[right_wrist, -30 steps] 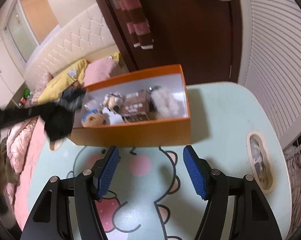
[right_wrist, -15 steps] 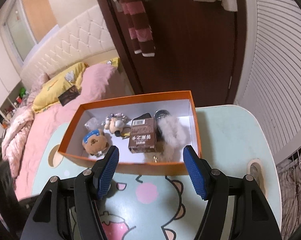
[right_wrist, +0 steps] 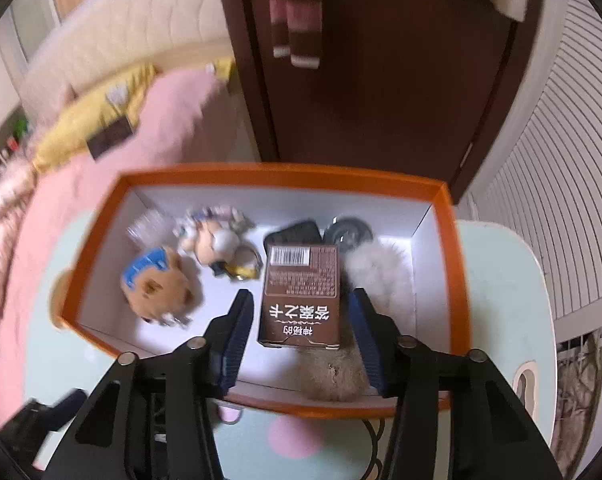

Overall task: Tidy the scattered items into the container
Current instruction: 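Set the black cloth bag on the table with left while right grasps the milk carton, then lift the brown milk carton out of the box and release it on the table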

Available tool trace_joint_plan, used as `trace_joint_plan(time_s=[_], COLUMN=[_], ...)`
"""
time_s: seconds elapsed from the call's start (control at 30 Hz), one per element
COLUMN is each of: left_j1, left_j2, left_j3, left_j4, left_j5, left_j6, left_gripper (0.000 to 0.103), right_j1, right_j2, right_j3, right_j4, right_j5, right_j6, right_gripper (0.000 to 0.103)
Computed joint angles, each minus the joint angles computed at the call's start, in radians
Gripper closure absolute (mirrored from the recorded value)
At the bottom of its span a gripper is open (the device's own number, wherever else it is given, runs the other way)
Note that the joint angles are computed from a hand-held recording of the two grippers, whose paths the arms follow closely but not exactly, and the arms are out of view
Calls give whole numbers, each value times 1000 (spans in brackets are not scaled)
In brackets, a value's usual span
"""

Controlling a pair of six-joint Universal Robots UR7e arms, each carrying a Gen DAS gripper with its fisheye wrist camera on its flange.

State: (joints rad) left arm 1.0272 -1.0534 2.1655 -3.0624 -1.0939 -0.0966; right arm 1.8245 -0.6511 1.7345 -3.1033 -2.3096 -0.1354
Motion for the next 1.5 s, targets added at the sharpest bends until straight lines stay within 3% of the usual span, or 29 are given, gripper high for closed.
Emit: trace_joint_plan(time_s=[0.1,0.27,0.37,0.53,0.77,0.9,1.1,1.13,1.17,1.27,1.33,1.4,1.5], left_j1=[3,2,0,2,13,17,0,-2,-5,-7,-19,-43,-57], left_j2=[-10,-15,-18,-24,-34,-39,-34,-31,-27,-22,-9,20,106], left_j3=[2,3,2,1,6,-16,-48,-55,-65,-120,-168,-225,-353], left_j4=[1,-5,-3,-7,-21,39,110,116,125,202,252,292,365], left_j5=[-6,-14,-14,-3,8,-18,-17,-17,-16,-61,-77,-50,-15], left_j6=[3,12,18,10,-13,-22,-5,-5,-5,-16,-6,12,65], left_gripper=[47,47,47,47,47,47,47,47,47,47,47,47,47], right_j1=[-13,5,35,73,80,38,18,17,18,20,28,32,16], right_j2=[-6,-37,-64,-126,-123,-101,-82,-86,-90,-113,-120,-122,-143], right_j3=[-7,43,106,212,313,341,348,354,357,390,405,409,419], right_j4=[33,-88,-226,-287,-276,-243,-271,-272,-272,-362,-426,-467,-461], right_j5=[30,72,109,170,95,100,93,90,87,122,126,115,147], right_j6=[19,-27,-103,-119,-70,12,13,13,15,-17,-44,-53,-32], right_gripper=[64,64,64,64,64,64,63,57,44,34,30,30,30])
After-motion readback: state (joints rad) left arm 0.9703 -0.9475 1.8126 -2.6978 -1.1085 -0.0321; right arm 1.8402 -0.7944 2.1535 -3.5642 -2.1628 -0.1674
